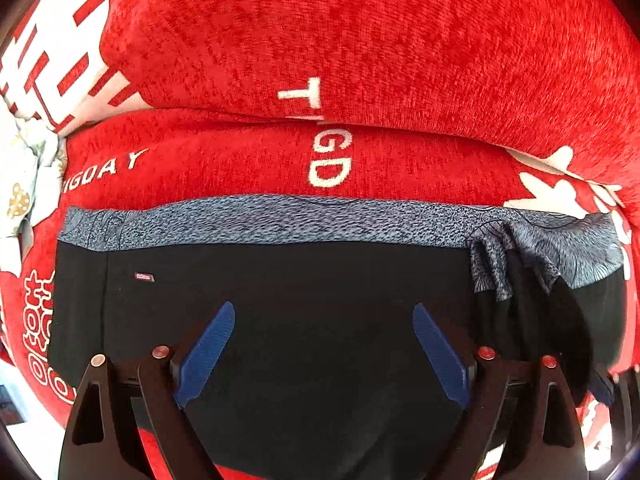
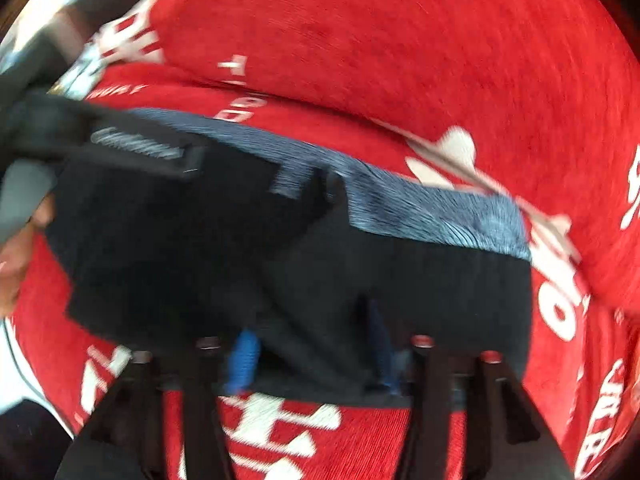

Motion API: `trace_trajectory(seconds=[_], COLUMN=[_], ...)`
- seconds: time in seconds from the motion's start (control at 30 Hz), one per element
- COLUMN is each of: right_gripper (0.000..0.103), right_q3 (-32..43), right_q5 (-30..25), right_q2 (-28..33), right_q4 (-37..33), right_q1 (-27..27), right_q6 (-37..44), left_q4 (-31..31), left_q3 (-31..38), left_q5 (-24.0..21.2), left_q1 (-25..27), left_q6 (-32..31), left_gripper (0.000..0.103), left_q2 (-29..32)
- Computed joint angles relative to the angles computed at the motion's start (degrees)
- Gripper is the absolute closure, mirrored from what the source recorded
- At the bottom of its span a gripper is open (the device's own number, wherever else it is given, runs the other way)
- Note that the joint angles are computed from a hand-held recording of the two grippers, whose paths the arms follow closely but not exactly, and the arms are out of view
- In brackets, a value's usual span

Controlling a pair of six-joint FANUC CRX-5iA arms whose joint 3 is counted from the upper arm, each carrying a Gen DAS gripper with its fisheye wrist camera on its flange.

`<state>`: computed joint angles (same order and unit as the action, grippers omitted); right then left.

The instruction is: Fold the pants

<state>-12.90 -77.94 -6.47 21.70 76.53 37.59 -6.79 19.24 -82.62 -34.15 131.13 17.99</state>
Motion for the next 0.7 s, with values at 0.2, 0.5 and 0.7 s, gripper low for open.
trace_trajectory(seconds=[0.2, 0.5, 0.7], right_gripper=[0.04, 0.04, 0.051], right_q3=[2.78, -14.19, -25.6], right_q5=[0.43, 24.19, 38.03], right_q2=[-4.72, -25.73, -32.44], right_q4=[-3.88, -22.9, -20.92], right_q1=[2.09, -15.88, -17.32], right_q6=[-1.32, -32.72, -49.17], left_q4=[10.79, 38.87, 44.91], left_q3=[-6.5, -16.41, -19.01], left_q5=[7.32, 15.67, 18.89], left_q1=[4.22, 4.12, 3.34], left_q6=[-8.93, -27.01, -26.61], left_gripper=[0.01, 0.01, 0.019], left_q2=[-4.38, -2.97, -1.25])
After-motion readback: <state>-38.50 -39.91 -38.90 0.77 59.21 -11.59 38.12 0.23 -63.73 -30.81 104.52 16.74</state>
